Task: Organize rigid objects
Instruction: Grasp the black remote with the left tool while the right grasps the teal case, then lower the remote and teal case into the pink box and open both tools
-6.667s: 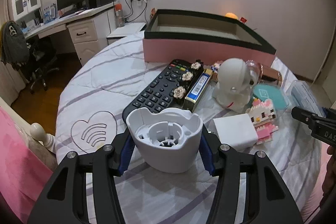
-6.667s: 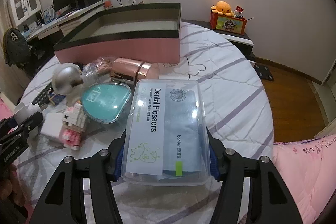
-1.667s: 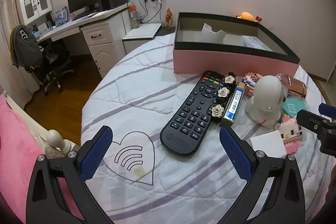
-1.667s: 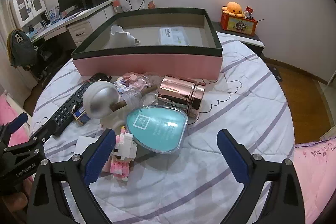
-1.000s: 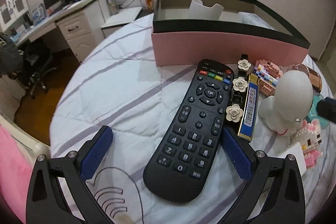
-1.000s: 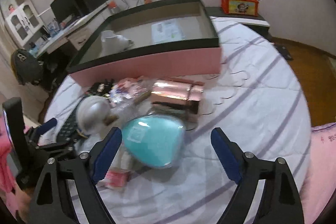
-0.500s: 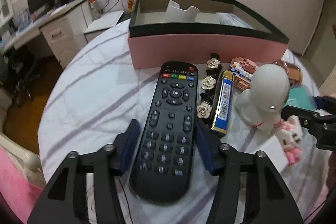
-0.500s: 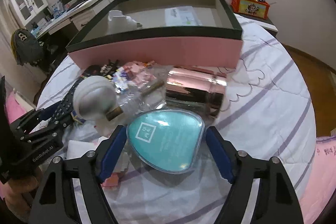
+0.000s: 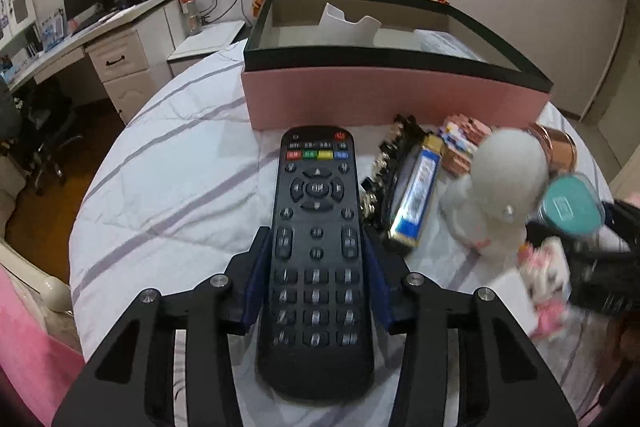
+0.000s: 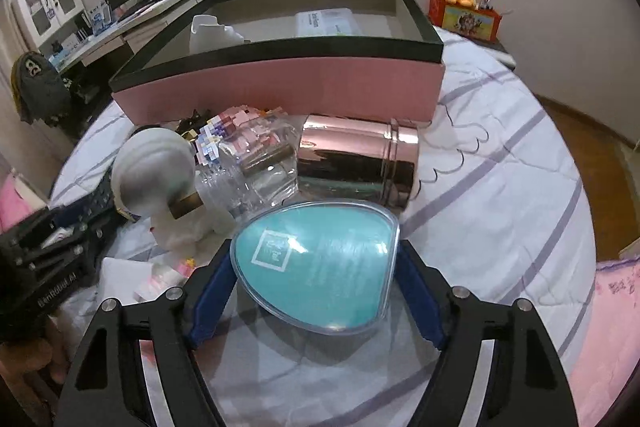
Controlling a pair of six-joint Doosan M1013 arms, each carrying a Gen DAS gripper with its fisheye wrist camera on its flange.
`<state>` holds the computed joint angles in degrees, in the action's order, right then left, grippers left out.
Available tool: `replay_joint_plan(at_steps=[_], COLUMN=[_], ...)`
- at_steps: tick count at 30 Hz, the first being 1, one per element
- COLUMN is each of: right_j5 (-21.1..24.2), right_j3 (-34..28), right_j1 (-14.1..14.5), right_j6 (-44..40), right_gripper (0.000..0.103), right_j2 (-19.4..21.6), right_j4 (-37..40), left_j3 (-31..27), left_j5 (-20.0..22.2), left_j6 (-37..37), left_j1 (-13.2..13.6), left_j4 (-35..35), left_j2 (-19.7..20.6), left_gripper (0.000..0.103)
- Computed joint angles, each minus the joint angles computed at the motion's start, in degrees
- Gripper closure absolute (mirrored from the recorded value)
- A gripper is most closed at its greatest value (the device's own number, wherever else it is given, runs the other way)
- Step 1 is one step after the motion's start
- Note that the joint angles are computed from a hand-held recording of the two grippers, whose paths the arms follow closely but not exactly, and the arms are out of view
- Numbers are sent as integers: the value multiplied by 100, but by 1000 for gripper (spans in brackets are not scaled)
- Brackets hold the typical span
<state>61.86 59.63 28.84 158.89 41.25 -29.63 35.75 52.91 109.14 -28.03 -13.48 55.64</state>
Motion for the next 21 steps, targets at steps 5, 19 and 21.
replay_joint_plan(at_steps=[5,19,21], right_j5=[-388,-508,-544], right_j3=[364,368,356], right_j1=[21,68,69], right_j6=[355,306,316], right_gripper=[28,28,28], right_j2=[-197,-374,-398], right_j4=[-174,-467,-498], left_j3=[78,682,686], left_j5=[-12,-551,-633], left_j6=[61,-71,-66], left_j1=[57,157,158], left_j4=[-288,-464,-467], left_j2=[-35,-493,-530], left_gripper=[59,59,59])
